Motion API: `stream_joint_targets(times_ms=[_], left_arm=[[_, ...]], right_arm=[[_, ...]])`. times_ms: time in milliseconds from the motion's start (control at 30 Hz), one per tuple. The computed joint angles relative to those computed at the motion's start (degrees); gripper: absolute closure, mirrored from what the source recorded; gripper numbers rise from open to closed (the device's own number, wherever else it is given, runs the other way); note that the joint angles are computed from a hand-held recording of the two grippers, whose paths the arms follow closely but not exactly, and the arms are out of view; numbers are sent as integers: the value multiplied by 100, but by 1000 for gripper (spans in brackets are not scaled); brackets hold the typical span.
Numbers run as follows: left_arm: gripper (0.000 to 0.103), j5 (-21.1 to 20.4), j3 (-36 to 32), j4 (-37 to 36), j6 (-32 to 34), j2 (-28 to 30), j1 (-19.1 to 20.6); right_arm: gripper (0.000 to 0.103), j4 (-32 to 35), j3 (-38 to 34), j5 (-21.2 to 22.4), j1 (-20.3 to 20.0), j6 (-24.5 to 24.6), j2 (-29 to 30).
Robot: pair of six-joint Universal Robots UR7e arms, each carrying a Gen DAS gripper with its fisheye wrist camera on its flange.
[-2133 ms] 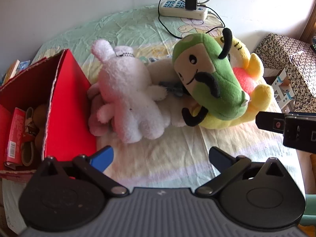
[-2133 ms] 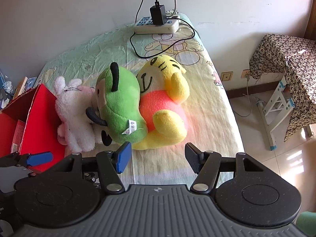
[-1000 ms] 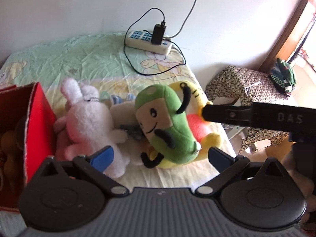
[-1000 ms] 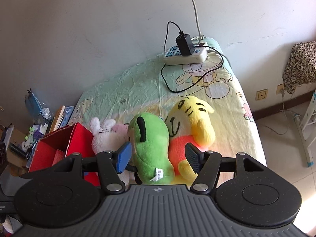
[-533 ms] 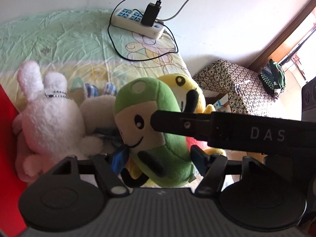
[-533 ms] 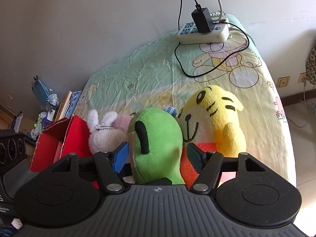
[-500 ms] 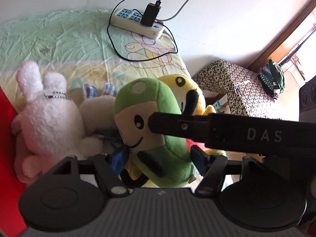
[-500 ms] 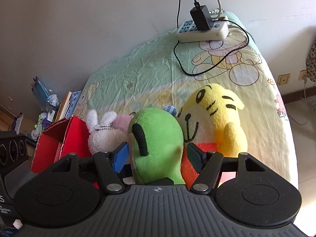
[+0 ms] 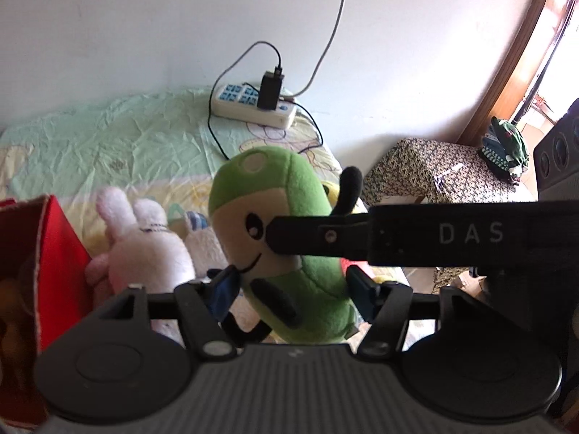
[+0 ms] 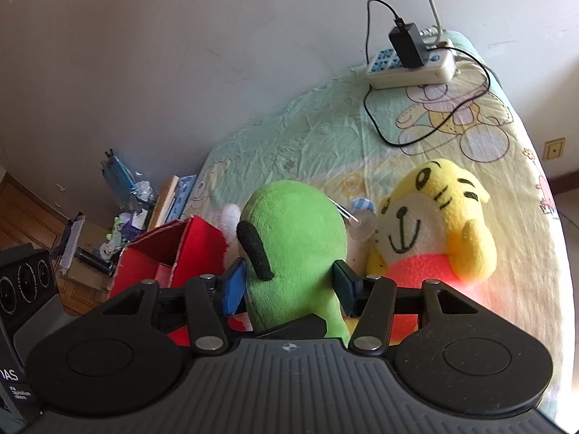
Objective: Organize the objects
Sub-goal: 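Close the right gripper on the green bean plush and lift it, then carry the green plush over the red box and release it inside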
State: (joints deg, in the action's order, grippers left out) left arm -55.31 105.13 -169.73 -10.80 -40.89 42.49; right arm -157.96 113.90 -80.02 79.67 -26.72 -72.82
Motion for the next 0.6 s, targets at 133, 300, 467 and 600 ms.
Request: stream_joint_targets(times_ms=[133,300,467,600], left_arm=[[38,568,400,-380,118,-312,-219],[38,1026,938,-669,183,-840,-291],[40,1456,1359,-794,400,-1410,-145],[40,1579,1634,-669,663,-1914,152]], right_arm=[[48,-51,46,412,129,-168,-6],[48,-129,44,710,413,-186,224],[48,-426,91,678,838,-85,626],[48,-783,66,521,1202,310,1142]])
